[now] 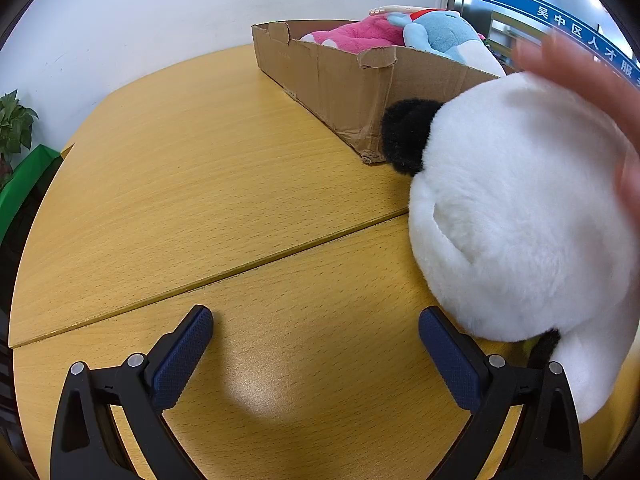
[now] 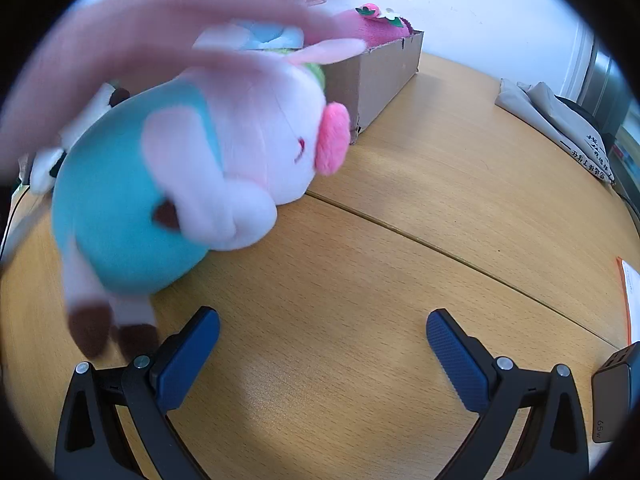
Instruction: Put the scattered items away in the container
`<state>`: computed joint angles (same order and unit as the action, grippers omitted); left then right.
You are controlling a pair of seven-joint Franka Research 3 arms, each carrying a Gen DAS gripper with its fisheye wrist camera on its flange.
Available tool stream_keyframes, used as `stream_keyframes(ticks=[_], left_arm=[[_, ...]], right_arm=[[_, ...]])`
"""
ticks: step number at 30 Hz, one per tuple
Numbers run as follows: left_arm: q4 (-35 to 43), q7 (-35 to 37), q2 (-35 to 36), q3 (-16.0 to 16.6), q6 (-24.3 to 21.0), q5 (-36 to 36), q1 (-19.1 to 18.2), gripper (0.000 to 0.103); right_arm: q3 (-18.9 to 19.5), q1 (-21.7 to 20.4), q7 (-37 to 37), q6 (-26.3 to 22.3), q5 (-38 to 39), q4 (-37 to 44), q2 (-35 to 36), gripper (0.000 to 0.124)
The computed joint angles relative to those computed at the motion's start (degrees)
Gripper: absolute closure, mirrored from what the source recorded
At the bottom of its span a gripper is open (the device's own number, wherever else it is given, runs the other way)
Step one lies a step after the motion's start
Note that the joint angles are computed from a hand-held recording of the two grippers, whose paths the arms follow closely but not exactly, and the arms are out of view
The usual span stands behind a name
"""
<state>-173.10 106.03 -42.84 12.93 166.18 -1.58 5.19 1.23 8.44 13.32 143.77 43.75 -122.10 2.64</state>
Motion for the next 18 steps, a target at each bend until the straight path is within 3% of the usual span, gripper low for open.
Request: stream_keyframes(ticks=[18], left_arm=[[-0.09, 0.27, -1.86, -0.28, -1.87, 0.01, 0.74, 0.0]], right_arm=[[0.02, -0.05, -0.17, 0.13, 0.12, -0.16, -0.01, 0.021]])
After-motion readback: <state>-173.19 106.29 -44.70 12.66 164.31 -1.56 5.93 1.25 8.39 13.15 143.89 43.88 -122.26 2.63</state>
